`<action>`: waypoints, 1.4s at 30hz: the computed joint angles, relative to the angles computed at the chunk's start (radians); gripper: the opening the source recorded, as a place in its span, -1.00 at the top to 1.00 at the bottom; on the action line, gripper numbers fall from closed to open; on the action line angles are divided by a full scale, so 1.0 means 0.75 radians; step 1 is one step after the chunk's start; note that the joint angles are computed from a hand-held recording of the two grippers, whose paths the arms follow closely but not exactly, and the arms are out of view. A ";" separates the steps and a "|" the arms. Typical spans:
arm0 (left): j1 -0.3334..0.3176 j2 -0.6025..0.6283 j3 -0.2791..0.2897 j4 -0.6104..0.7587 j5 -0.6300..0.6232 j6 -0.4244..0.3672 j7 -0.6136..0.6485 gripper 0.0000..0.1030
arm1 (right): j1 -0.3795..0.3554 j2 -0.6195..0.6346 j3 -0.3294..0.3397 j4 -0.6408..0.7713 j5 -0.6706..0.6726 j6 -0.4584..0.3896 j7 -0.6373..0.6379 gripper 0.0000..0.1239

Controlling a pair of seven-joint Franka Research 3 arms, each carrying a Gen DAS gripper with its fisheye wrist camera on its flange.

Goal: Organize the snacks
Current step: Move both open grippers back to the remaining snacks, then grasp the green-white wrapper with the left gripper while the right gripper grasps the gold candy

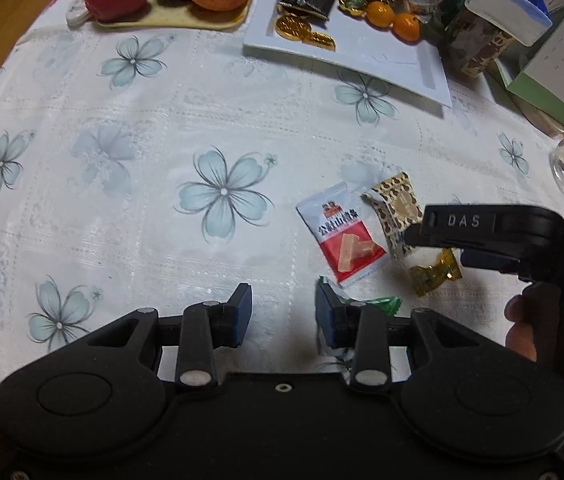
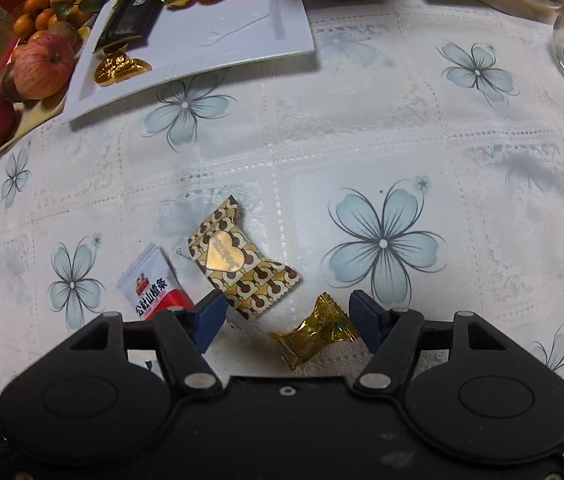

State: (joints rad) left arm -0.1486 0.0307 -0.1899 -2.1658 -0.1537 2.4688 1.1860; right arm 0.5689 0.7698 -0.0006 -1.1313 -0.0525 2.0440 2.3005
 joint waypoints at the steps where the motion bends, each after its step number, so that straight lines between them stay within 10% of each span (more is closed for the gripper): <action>1: -0.001 0.012 -0.003 0.006 -0.032 -0.007 0.022 0.11 | 0.001 0.003 -0.002 0.009 -0.004 0.003 -0.002 -0.16; 24: -0.059 0.208 -0.083 0.126 0.018 -0.011 0.013 0.11 | -0.036 -0.158 -0.002 -0.204 -0.027 0.130 0.011 -0.16; 36: 0.020 0.090 0.011 0.053 0.097 -0.038 -0.237 0.11 | -0.065 -0.044 0.031 -0.023 0.064 -0.178 -0.023 -0.14; 42: 0.048 0.071 0.002 0.034 0.001 -0.092 -0.165 0.11 | -0.068 0.058 0.042 0.115 0.131 -0.263 -0.034 0.53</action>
